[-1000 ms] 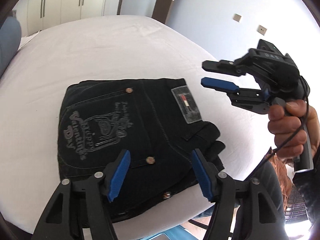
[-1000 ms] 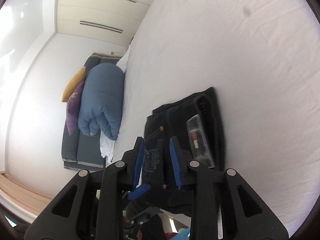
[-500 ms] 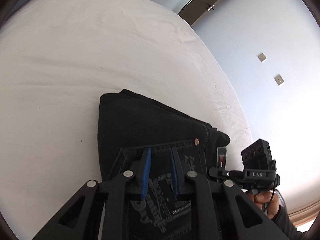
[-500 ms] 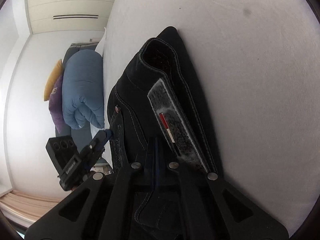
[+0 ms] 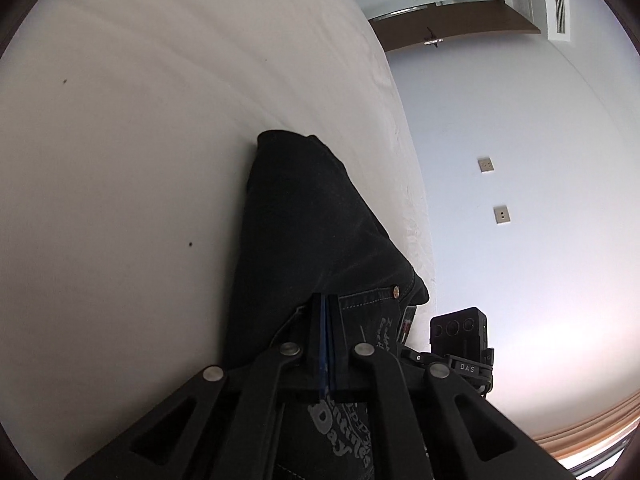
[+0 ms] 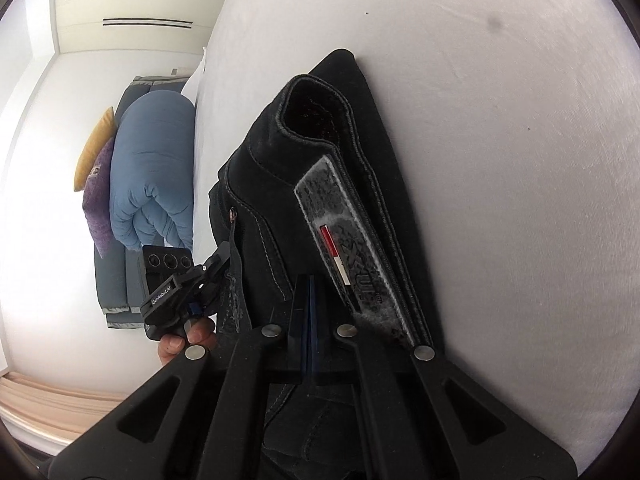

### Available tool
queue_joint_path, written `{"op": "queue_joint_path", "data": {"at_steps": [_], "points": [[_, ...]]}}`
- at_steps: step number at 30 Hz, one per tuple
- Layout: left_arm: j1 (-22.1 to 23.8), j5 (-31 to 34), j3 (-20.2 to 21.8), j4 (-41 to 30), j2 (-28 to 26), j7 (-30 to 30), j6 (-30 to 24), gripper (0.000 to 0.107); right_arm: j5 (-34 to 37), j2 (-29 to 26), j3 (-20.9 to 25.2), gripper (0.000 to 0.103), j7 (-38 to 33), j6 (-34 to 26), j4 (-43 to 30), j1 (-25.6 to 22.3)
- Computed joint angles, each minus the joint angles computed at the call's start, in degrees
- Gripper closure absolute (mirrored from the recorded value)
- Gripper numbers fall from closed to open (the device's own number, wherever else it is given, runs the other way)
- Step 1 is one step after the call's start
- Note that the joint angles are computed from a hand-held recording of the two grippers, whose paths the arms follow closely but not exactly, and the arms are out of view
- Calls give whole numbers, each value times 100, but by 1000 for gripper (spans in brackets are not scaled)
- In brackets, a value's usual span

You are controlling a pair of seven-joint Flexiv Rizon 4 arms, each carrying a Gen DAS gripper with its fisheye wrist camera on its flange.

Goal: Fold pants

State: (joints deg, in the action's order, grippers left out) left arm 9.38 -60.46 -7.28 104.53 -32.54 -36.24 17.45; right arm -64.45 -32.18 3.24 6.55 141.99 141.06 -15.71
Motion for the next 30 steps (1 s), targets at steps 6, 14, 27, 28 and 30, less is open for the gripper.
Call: {"op": "queue_joint_path", "data": {"at_steps": [6,14,27,28,30], "points": [[161,-223,130,498,281,280,-236,104,120,206,47,103,11,-206,81,110],[205,-267,468,1385,830,715,-599,104,281,316,148,103,37,-429,55,222],[-153,255,789,2113,1630,1014,-122,102,703,353,353,103,-514,-232,262,290],[-181,280,786,2125,1657,1024,-75,102,485,449,320,103,-454,-271,318,231],[-228,355,781,2120,1684,995,-6,102,296,608,289,103,-530,-195,535,210]]}}
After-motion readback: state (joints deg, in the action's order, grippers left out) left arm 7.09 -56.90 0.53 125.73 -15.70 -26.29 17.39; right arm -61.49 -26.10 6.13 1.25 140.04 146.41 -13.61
